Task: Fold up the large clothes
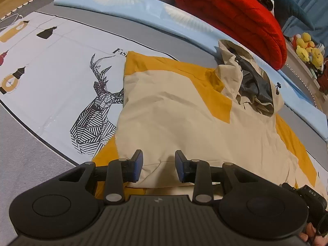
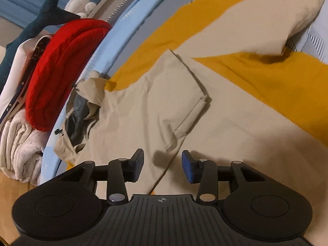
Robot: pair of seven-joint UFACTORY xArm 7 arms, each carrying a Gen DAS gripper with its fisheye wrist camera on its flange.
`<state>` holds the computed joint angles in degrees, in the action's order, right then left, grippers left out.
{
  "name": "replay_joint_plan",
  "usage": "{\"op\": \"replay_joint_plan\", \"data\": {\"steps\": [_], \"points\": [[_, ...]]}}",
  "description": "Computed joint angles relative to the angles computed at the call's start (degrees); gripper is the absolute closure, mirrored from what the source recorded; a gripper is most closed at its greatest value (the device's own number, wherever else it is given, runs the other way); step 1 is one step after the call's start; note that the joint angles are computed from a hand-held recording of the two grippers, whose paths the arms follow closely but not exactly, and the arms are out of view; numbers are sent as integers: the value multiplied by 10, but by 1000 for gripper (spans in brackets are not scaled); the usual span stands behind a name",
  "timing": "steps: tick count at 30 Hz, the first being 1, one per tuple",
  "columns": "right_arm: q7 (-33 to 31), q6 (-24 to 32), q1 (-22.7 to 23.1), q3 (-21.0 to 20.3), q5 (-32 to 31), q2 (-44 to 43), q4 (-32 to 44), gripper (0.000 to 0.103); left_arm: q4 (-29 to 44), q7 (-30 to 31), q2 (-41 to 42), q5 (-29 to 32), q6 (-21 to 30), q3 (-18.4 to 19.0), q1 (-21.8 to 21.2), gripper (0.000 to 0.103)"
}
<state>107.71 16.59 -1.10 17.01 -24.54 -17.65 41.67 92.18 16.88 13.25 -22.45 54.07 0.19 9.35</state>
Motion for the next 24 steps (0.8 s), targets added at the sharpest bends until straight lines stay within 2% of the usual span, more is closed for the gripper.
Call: {"op": "replay_joint_plan", "data": {"steps": [3, 5, 6, 7, 8, 10, 13, 15, 17, 19, 21, 23, 24], "points": [[22, -31, -22, 5, -22, 6, -12, 66, 1, 0, 1, 1, 0, 0, 0, 65], [20, -57, -35, 9, -42, 11, -13, 94, 2, -1, 2, 1, 0, 0, 0, 65], [22, -63, -43, 14, -51, 9, -13, 94, 2, -1, 2, 2, 0, 0, 0, 65], [35, -59, -61, 30, -72, 1, -11, 102, 2, -1, 2, 2, 0, 0, 0, 65], [60, -41, -89, 57, -104, -14, -4, 102, 2, -1, 3, 3, 1, 0, 0, 65], [94, 20, -127, 98, -169, -42, 20, 102, 1, 0, 2, 3, 0, -1, 0, 65], [99, 127, -133, 120, -233, -70, 52, 102, -2, 5, 0, 4, 0, -1, 0, 65], [72, 171, -109, 101, -216, -63, 62, 100, -4, 9, 0, 4, 2, -1, -1, 65], [48, 175, -72, 59, -162, -54, 51, 97, -6, 14, 0, 3, 6, -2, -1, 65], [36, 217, -42, 34, -115, -46, 53, 96, -5, 17, 3, 1, 16, -2, 0, 64], [48, 229, -26, 20, -110, -45, 50, 87, -6, 10, 8, -3, 23, -1, 1, 63], [45, 215, -14, 4, -112, -45, 47, 69, -14, -3, 13, 1, 21, 2, 1, 63], [37, 196, -6, -7, -107, -44, 41, 65, -16, -13, 16, 7, 26, 3, 0, 64]]}}
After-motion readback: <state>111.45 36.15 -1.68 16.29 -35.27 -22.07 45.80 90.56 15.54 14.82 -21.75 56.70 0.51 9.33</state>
